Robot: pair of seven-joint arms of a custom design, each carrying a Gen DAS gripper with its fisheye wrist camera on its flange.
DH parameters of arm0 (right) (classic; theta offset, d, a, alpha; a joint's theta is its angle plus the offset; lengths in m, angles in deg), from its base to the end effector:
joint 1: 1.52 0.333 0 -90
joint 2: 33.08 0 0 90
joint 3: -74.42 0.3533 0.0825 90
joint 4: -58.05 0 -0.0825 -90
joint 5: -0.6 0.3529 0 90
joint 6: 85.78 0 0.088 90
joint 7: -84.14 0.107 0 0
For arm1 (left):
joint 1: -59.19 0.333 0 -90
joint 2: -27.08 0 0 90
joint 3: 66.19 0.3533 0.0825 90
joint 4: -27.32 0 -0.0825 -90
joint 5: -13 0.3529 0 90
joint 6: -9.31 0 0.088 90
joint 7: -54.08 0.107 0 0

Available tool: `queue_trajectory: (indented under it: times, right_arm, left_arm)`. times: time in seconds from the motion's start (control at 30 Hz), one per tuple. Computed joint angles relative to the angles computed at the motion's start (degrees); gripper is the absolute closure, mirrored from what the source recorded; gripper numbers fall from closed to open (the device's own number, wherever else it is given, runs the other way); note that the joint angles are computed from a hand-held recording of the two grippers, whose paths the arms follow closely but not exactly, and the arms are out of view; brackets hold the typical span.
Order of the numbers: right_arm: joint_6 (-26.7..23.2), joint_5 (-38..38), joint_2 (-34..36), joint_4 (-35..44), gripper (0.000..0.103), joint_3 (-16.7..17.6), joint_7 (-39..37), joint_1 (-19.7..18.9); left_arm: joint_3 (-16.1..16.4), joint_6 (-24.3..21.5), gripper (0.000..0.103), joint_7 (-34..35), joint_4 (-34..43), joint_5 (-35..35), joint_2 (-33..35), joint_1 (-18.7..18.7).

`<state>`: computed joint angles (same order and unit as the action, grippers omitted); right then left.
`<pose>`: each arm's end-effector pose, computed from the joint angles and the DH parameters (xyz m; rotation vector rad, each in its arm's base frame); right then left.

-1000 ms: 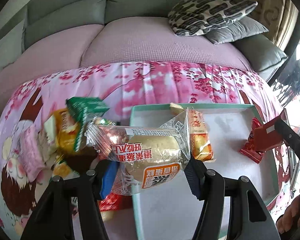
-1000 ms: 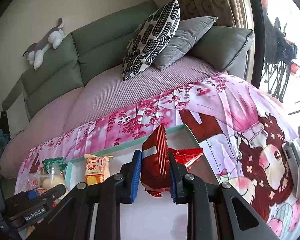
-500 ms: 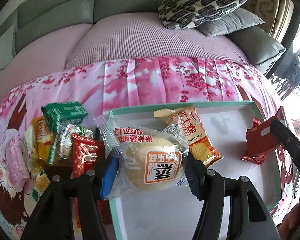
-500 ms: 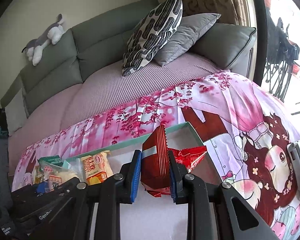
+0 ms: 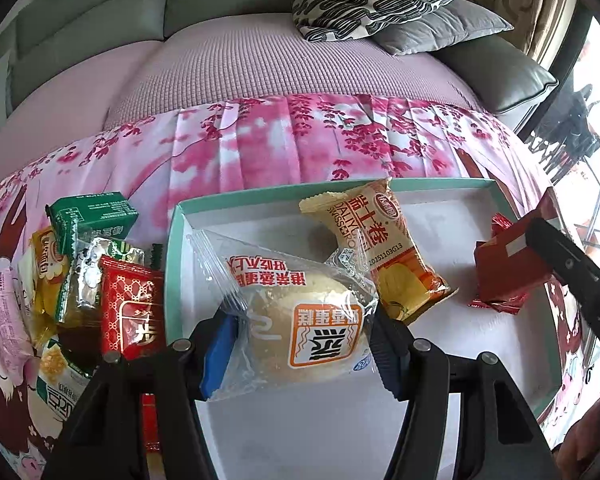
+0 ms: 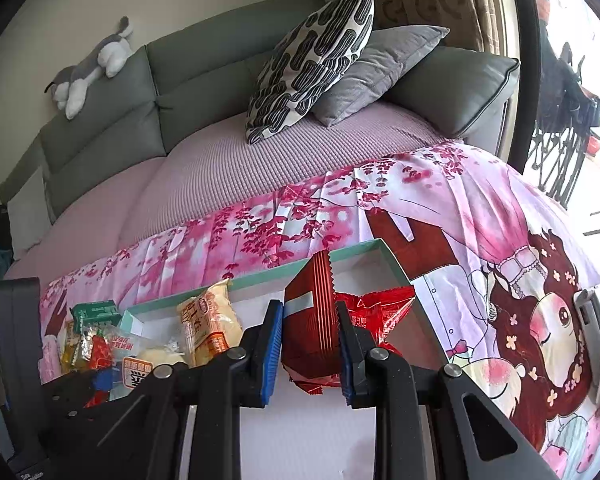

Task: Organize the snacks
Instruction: 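Carry the bun bag and red packet into the tray and release both grippers, then move both grippers back toward the remaining snack pile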

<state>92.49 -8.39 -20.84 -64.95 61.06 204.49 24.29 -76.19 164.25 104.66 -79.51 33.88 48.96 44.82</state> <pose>0.5796 0.1506 0.4520 -1.6123 1.8420 -0.5144 0.6014 -0.2709 0.4190 -1.9855 1.9932 -0.5945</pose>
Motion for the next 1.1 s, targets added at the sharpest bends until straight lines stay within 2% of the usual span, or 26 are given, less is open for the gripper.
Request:
queue_trajectory:
  times: [0.17,0.47,0.53,0.6,0.63,0.8,1.1]
  right_arm:
    - [-0.9,-1.41,-0.06,0.31,0.076,-1.05,0.72,0.96]
    - [-5.46,-7.98,-0.7,1.6,0.074,0.06,3.85,-0.05]
    - [-6.25,-8.54,-0.89,1.72,0.067,1.53,3.95,-1.3]
    - [-6.81,-9.18,-1.11,1.69,0.044,2.58,4.27,-2.2]
    - [-6.84,-9.74,-1.29,1.56,0.042,2.82,4.78,-2.42]
    - [-8.4,-8.82,-1.5,1.67,0.033,5.5,3.53,-4.6]
    - [-12.33,-7.04,-0.92,2.56,0.033,7.85,1.28,-6.46]
  left_arm:
    - [0.68,-0.69,0.032,-1.82,-0.46,0.31,-1.59,0.01]
    - [1.53,-5.59,0.03,-6.84,-0.56,3.56,-4.64,-0.28]
    - [1.59,-6.88,0.028,-8.13,-0.66,4.02,-5.02,-0.22]
    - [1.77,-8.29,0.02,-9.66,-0.7,4.87,-5.25,-0.26]
    - [1.9,-9.02,0.014,-10.53,-0.69,5.43,-5.3,-0.33]
    - [1.98,-11.61,0.012,-14.09,-1.3,7.09,-5.63,-0.11]
    - [1.64,-12.72,0.008,-18.31,-2.93,8.25,-6.63,0.79]
